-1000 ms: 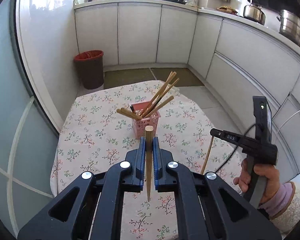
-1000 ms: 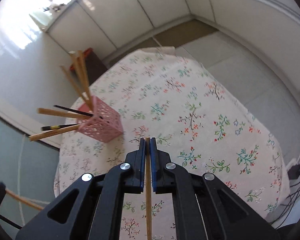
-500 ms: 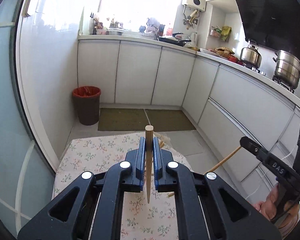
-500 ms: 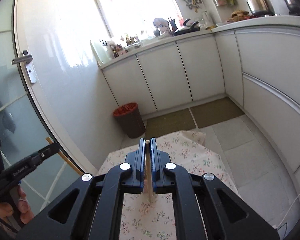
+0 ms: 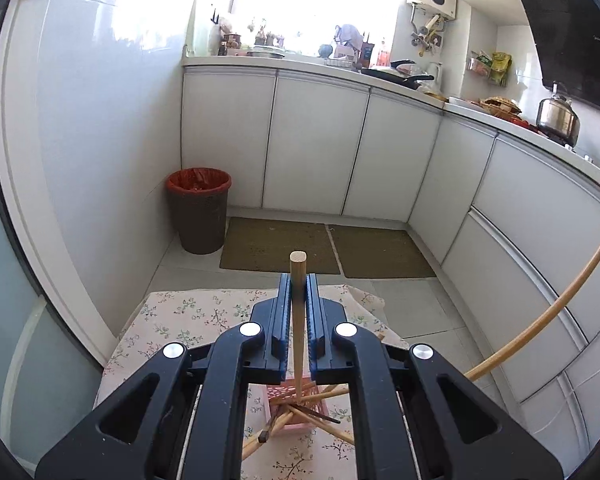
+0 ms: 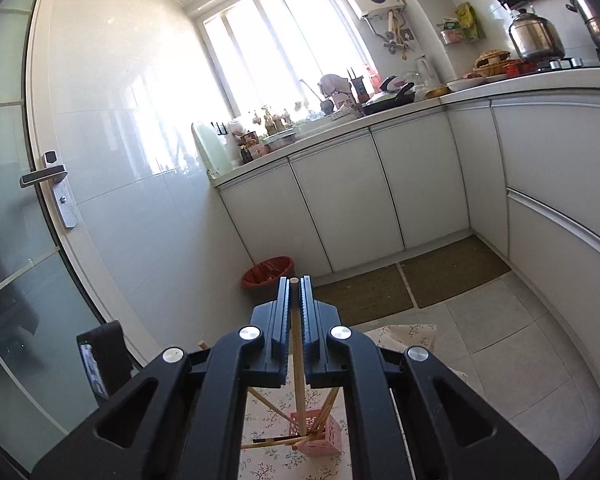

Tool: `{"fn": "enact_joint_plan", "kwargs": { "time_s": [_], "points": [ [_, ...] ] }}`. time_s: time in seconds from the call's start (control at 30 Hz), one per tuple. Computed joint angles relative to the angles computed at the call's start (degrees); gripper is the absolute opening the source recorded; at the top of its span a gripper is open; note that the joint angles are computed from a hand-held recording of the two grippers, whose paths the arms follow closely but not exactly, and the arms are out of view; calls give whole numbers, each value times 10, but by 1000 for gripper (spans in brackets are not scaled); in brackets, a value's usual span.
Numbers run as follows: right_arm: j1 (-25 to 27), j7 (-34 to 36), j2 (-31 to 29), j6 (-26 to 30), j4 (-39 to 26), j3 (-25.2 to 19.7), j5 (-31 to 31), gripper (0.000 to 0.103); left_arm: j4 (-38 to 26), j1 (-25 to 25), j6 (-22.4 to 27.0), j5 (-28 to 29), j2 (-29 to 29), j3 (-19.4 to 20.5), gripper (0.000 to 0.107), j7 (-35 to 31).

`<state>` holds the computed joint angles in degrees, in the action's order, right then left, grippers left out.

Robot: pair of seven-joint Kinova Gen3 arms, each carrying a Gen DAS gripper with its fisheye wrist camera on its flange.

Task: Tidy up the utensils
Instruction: 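Raise both held chopsticks upright and move them over the pink cup, then lower the chopsticks into the pink cup and open both grippers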

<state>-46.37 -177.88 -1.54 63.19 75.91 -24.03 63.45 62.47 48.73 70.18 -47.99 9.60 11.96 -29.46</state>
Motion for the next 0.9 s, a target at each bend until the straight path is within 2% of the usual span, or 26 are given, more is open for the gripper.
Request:
{"fn": "enact_joint_plan", "kwargs": {
  "time_s": [0.1,0.2,0.23,0.3,0.47,0.53,0.8,0.9],
  "points": [
    [5,-3,11,-22,4,11,-5,5,33,-44,-33,28,-1,19,10,4],
    [7,2,22,-42,3,25,-18,5,71,-41,-67,51,-24,-6,30,24],
    [5,4,26,-45,3,29,-20,5,89,-46,-79,48,-40,-4,34,44],
    [0,6,35,-48,0,36,-20,5,106,-61,-90,46,-63,5,35,72],
    [-28,10,65,-42,-19,56,-13,5,120,-95,-76,22,-101,35,38,116],
    [-39,18,77,-40,-29,66,-18,5,129,-108,-67,7,-113,50,49,138],
    [-92,53,125,-24,-58,108,-13,5,158,-174,-95,57,-134,76,49,116],
    [-98,59,138,-38,-57,123,-26,5,164,-193,-103,70,-140,84,49,108]
  ]
}}
